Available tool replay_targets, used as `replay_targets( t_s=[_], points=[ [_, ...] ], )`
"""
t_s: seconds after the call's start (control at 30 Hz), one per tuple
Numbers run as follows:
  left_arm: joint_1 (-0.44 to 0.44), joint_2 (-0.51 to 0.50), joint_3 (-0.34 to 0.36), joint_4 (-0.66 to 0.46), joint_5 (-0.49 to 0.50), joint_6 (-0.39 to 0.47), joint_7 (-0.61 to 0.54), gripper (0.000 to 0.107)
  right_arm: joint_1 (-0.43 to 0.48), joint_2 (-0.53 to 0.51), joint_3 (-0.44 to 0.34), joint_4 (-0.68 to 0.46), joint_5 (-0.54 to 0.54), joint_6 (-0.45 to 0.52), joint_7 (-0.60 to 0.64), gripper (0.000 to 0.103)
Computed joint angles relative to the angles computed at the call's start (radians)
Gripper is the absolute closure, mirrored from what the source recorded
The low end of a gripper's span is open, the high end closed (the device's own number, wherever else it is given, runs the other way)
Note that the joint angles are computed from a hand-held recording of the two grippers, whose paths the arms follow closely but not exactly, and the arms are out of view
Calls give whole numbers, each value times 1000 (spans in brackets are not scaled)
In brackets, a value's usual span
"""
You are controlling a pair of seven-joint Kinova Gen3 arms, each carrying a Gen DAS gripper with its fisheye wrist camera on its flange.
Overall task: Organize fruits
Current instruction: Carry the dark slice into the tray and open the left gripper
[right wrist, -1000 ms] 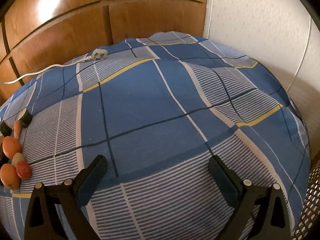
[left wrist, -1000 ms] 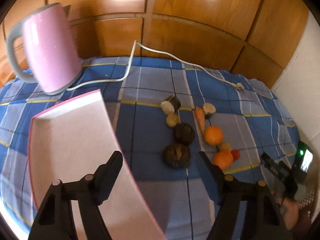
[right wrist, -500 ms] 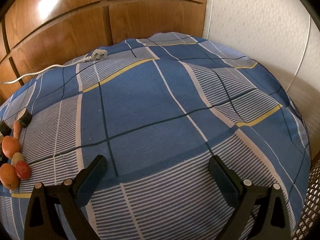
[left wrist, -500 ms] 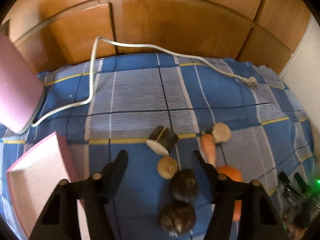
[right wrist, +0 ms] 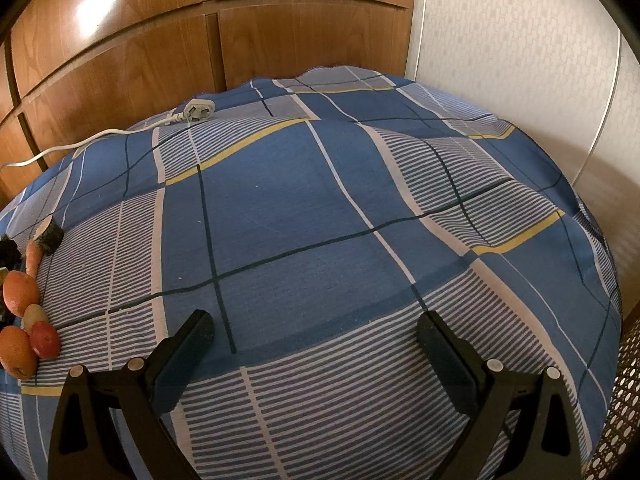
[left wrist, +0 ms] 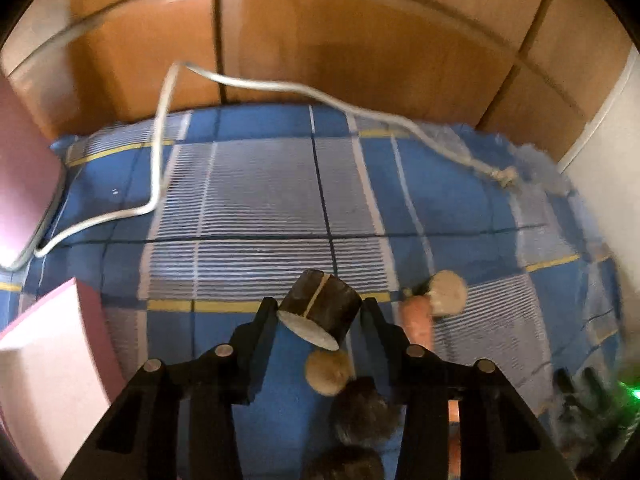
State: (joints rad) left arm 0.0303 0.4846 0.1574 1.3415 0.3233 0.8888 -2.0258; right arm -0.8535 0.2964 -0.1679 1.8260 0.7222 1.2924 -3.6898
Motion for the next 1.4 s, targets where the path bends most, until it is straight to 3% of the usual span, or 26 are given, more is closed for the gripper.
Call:
replay_targets(
  t_s=[0.13, 0.27, 0.43, 0.63, 0.8, 1.03, 1.1, 1.23, 1.33, 1.4],
  points=[
    [-97, -96, 17, 110, 111, -42, -62, 65, 1, 0, 0, -1, -1, 0, 1, 0],
    [-183, -181, -24, 212, 191, -57, -122, 65, 1, 1, 0, -2, -2, 0, 3, 0],
    [-252, -202, -113, 263, 173, -61, -97, 65, 0, 2, 1, -4, -2, 1, 2, 0],
    [-320, -199, -146, 291, 142, -95, -93, 65, 0, 3, 1, -5, -3, 2, 1, 0],
    [-341, -180, -145, 283, 140, -130, -87, 64, 0, 1, 1, -3, -3, 1, 2, 0],
    [-329, -144, -146, 248, 72, -166, 13, 63, 0, 0, 0, -2, 0, -2, 1, 0],
    [-332, -163, -142, 271, 66, -189, 18, 50, 0, 0, 0, -1, 0, -2, 0, 0],
    [-333, -206, -143, 323, 67, -219, 32, 50, 0, 0, 0, 0, 1, -3, 0, 0],
    [-306, -276, -157, 404, 40, -288, 53, 50, 1, -1, 0, 0, 1, -3, 1, 0],
    [-324, -323, -147, 460, 82, -315, 9, 50, 1, -1, 0, 1, 2, -4, 1, 0]
  ],
)
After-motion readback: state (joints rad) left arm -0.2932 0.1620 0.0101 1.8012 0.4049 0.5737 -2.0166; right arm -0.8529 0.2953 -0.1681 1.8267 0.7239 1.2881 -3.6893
